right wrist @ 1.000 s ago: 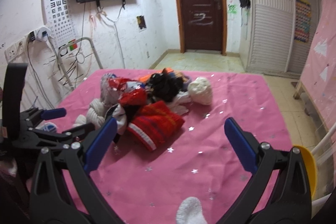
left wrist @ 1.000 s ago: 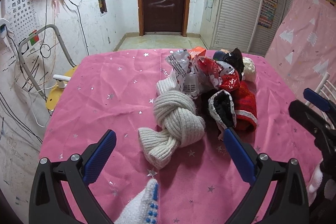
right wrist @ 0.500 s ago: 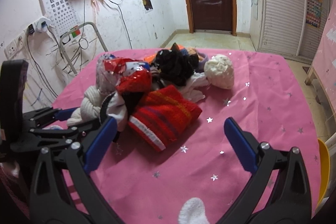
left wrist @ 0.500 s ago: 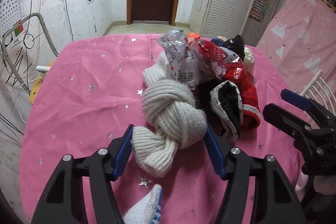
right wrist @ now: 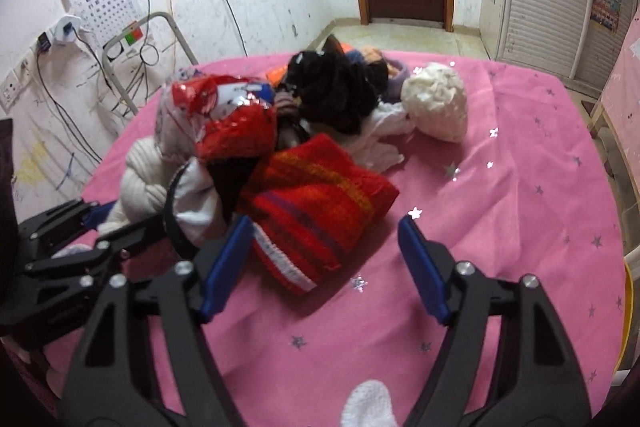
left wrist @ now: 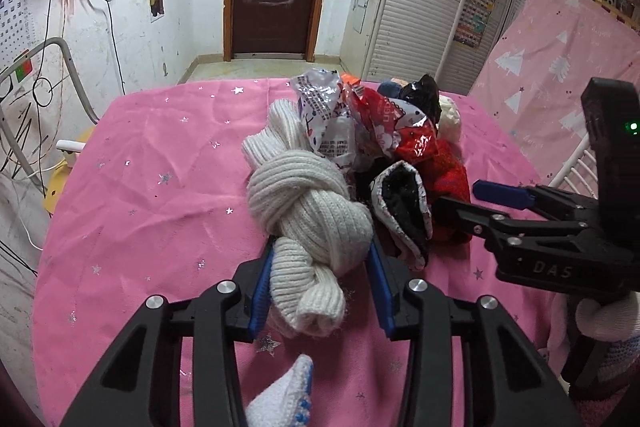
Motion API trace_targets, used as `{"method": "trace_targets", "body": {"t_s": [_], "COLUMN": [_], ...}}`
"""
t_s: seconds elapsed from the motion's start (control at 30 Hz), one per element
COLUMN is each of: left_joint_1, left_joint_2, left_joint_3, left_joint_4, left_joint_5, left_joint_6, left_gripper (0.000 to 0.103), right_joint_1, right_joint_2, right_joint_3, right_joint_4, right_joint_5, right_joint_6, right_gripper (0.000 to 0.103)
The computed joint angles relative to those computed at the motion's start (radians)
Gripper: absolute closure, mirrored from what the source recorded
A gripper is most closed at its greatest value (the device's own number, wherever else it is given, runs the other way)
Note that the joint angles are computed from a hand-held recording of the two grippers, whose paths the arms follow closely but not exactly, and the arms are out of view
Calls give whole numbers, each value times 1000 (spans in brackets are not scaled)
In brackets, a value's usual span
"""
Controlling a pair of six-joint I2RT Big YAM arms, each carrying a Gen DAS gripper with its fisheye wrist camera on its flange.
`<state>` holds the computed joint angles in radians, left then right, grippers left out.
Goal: Collect trash
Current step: 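Grasp the knotted white knit scarf with the left tool while the right tool grasps the red knit sock, then carry both items over the yellow bin and open both tools to drop them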
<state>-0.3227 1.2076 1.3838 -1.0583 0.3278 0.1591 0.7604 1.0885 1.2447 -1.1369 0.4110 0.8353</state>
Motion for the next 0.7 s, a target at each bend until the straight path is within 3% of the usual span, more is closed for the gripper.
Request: {"method": "trace_targets", "body": {"t_s": [0.07, 0.13, 0.23, 0.7], "left_joint_1": [1, 5, 4, 29], "left_joint_2": [-5, -10, -20, -90], "left_joint_3": [-1, 0, -1, 11], "left_joint_4": [5, 3, 5, 37], "left_joint_5": [0, 5, -3, -49], "left_joint_6": [-2, -3, -8, -30], "left_gripper": [69, 69, 69, 69], "right_joint_1": [-10, -23, -20, 42], "right_joint_2": [9, 2, -10, -123], "right_joint_3": [0, -12, -25, -38], "right_joint_4": [9, 36, 58, 41], "right_joint_5": [-38, -72, -71, 115], "right_joint_6": [-7, -11, 2, 47], "right_gripper": [51, 73, 83, 85]}}
